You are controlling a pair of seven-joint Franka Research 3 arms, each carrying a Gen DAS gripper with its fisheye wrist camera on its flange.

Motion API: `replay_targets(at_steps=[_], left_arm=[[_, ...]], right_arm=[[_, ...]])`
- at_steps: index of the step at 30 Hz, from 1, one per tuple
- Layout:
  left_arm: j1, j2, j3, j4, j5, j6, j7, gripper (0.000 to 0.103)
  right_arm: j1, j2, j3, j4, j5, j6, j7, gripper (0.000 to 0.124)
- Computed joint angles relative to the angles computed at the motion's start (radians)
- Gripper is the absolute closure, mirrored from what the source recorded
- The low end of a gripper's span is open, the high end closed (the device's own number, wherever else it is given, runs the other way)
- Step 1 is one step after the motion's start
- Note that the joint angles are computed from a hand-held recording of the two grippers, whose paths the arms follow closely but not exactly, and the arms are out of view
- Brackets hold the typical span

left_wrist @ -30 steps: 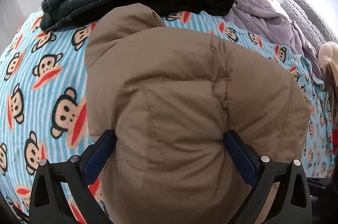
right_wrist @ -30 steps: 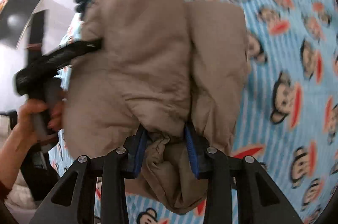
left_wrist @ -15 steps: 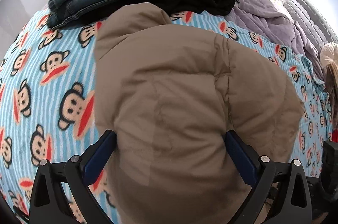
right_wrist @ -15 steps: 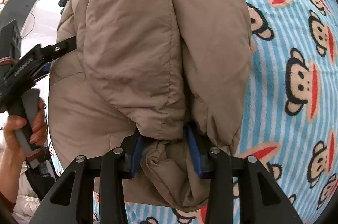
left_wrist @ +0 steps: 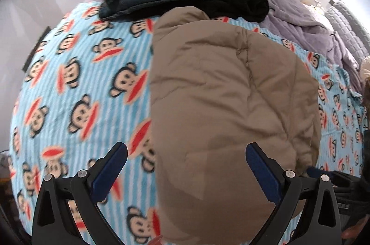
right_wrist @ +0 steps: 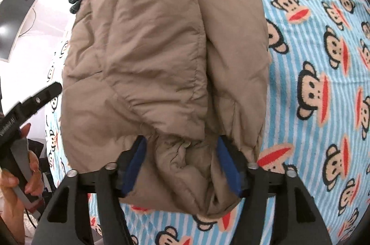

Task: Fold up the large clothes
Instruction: 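Open both grippers and pull them back from the folded jacket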

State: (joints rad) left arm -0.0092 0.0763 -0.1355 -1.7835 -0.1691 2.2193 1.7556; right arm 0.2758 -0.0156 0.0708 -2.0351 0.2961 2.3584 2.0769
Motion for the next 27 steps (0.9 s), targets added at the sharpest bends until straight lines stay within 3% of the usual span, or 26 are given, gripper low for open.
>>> replay_targets(at_steps=[4, 9, 14, 27], left_arm=[[-0.004, -0.045, 0.007, -0.029, 0.074, -0.026, -0.047, 0.001], [0.002, -0.081, 0.021, -0.044, 0.03, -0.072, -0.041, 0.001], [-0.003, -0.133, 0.03, -0.079, 0.048, -0.054, -0.058, 0.001], [-0.022, -0.267, 0.057, -0.123, 0.069, -0.086, -0.05, 0.001]], right_arm=[[0.003, -0.042, 0.008, -0.012, -0.046, -0.011, 0.047, 0.041], [0.002, -0.084, 0.023, -0.022, -0.138, -0.007, 0.133, 0.021], [-0.004, -0.102, 0.047, 0.027, -0.289, -0.059, 0.263, 0.021], [0.015, -0.148, 0.104, 0.149, -0.575, -0.223, 0.426, 0.021]])
